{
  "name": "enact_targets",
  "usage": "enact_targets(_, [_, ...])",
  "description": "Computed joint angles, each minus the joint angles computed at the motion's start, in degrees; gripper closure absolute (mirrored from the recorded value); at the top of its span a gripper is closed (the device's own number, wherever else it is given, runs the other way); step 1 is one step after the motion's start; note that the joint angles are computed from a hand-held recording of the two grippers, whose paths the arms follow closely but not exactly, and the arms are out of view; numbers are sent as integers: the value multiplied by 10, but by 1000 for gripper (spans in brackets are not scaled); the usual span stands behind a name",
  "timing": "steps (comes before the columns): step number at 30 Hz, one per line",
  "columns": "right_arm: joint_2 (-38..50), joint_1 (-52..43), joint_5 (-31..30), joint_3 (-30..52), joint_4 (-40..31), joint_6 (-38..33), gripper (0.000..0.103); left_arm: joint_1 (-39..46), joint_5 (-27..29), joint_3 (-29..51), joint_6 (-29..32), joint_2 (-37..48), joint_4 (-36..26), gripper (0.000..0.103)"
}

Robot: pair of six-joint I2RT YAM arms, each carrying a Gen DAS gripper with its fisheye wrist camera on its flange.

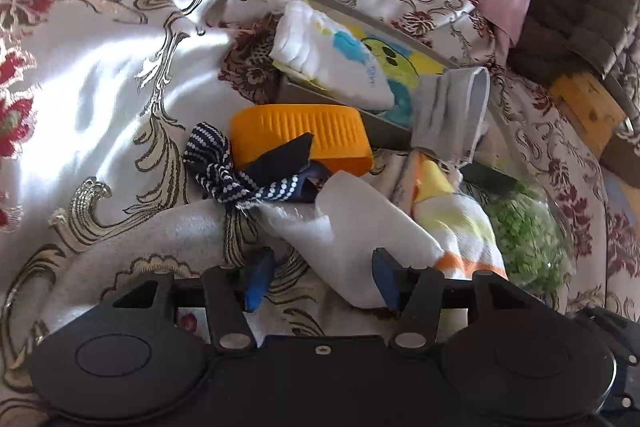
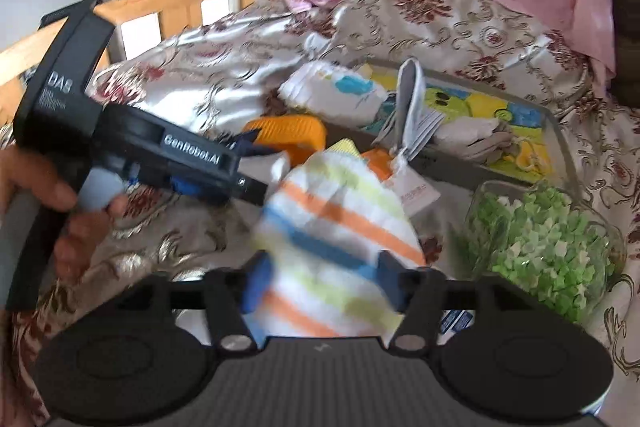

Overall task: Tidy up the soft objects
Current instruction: 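Lift the white sock and striped sock with both tools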

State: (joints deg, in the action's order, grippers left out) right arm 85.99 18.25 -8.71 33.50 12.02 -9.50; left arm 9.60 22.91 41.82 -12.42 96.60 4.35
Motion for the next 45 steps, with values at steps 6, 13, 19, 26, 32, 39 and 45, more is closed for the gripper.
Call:
enact_targets(6, [46, 4, 33, 16, 23, 3, 22, 5, 22, 13, -14, 24, 14, 63])
enact_targets(13, [77, 20, 44, 22, 21, -28, 63, -6, 22, 7, 12, 18, 17, 91])
enact_targets(19, [46, 44, 73, 0, 9, -60, 85, -10, -4, 4, 47, -3, -14, 94])
enact_targets(26, [-22, 47, 28, -20, -58, -84, 88, -10, -32, -7, 102, -68, -114, 96])
enact_targets(32, [-37, 39, 15, -23, -71, -73, 85, -1, -28, -16, 114, -109, -157, 96])
enact_targets(39, [4, 5, -45, 4, -71, -32, 48, -4, -18, -11, 101, -85, -146, 87])
enact_targets(45, [45, 10, -47, 17, -53, -27, 35, -9, -10, -3, 81, -61, -129, 71])
